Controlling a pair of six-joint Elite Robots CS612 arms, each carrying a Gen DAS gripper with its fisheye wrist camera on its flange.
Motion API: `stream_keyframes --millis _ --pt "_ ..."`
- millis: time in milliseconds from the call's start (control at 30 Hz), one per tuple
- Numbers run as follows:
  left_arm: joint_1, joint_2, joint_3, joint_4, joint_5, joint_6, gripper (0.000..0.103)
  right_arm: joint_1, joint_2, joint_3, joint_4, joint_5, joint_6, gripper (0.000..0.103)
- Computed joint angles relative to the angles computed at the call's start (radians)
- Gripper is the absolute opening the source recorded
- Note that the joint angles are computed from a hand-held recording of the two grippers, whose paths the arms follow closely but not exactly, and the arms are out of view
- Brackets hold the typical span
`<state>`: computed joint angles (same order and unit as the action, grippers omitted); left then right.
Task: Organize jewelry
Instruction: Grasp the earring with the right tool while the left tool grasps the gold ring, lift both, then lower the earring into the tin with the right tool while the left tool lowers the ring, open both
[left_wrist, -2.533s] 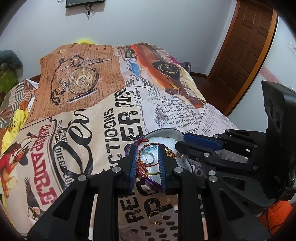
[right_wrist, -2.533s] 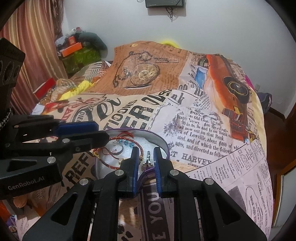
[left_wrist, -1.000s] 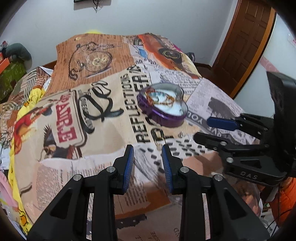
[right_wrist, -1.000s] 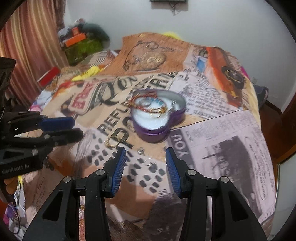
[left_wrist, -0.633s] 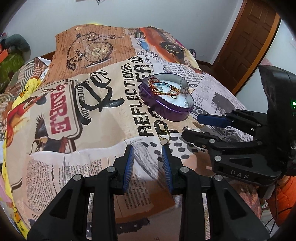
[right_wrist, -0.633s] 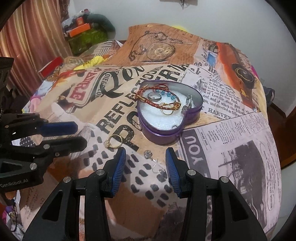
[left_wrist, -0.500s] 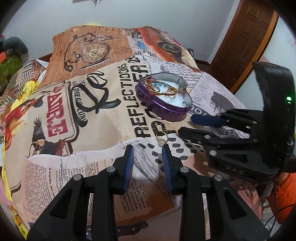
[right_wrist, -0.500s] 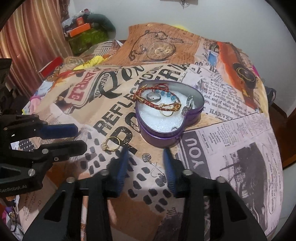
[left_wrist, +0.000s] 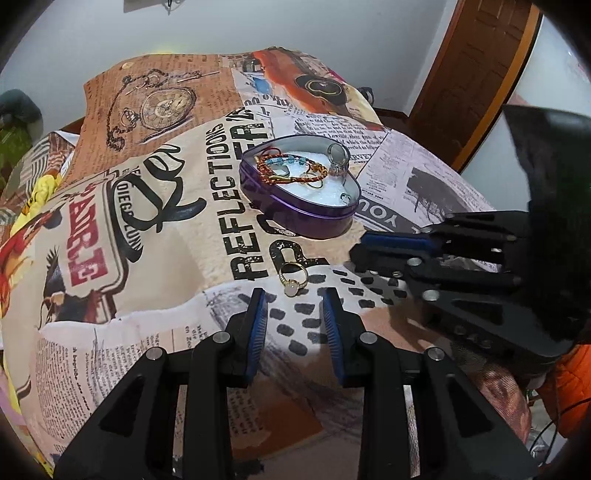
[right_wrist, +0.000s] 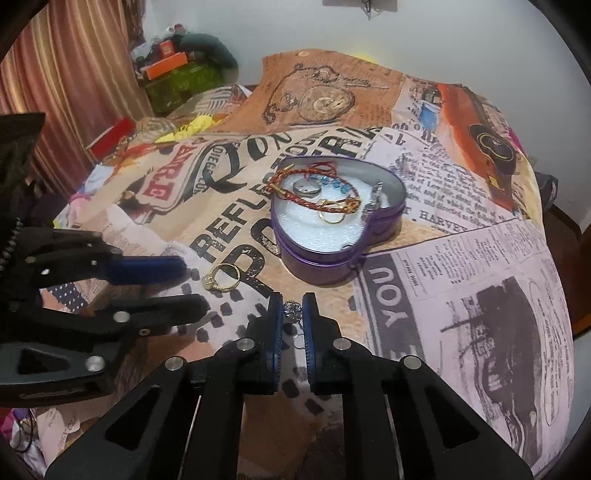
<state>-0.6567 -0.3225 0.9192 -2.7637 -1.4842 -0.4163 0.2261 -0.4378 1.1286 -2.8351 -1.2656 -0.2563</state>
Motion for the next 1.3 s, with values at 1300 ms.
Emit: stream_keyframes --millis 1300 --pt "-0.02 -0.027 0.01 -0.134 0.171 0.047 0.006 -0.019 -0.059 0.074 -0.254 -0.01 0.098 0.009"
